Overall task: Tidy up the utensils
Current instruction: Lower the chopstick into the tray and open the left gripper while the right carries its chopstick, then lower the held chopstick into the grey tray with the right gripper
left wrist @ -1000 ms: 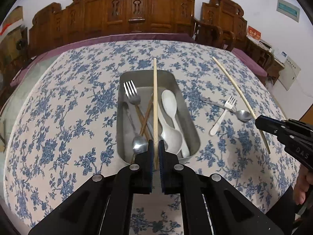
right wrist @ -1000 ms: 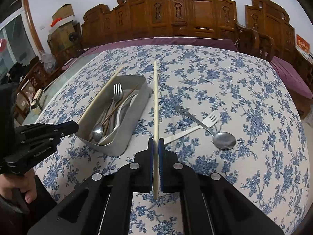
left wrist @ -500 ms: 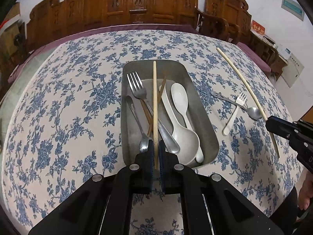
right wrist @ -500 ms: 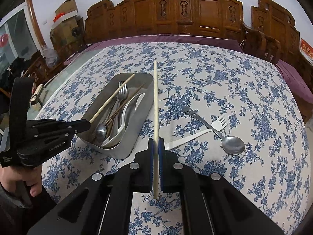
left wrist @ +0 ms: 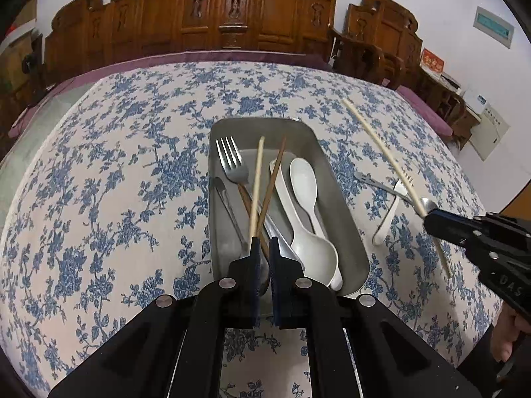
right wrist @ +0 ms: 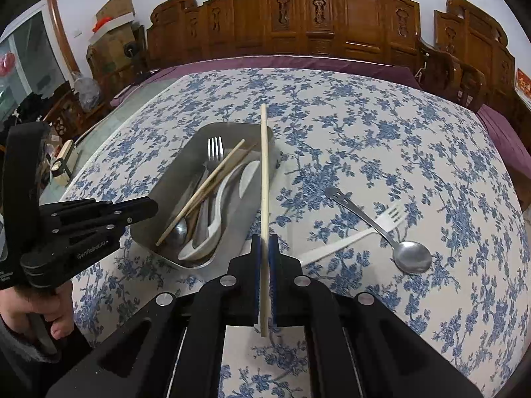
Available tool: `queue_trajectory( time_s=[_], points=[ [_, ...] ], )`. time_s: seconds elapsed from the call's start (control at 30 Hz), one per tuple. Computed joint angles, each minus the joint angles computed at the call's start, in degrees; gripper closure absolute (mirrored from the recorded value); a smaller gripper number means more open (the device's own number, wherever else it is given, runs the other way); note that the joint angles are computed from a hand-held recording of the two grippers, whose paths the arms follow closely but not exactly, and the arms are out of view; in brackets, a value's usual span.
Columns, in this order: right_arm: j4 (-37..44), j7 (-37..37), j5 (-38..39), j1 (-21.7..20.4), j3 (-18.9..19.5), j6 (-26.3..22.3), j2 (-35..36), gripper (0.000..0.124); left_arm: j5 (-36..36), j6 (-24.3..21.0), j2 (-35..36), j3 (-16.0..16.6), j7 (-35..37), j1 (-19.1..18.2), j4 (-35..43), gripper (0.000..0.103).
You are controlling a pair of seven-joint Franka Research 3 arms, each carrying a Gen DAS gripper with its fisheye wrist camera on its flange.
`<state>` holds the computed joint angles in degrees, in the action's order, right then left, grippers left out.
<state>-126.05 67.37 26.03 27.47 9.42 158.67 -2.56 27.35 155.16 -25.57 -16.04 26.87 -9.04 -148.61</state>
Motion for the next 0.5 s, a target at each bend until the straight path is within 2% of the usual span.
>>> queue_trajectory(
  time_s=[0.5],
  points=[
    [4.81, -0.17, 1.81, 1.97, 1.68, -0.19, 4.42, 0.118, 4.34, -2.40, -7.94, -1.20, -2.92, 2.55, -2.63, 0.099]
  ],
)
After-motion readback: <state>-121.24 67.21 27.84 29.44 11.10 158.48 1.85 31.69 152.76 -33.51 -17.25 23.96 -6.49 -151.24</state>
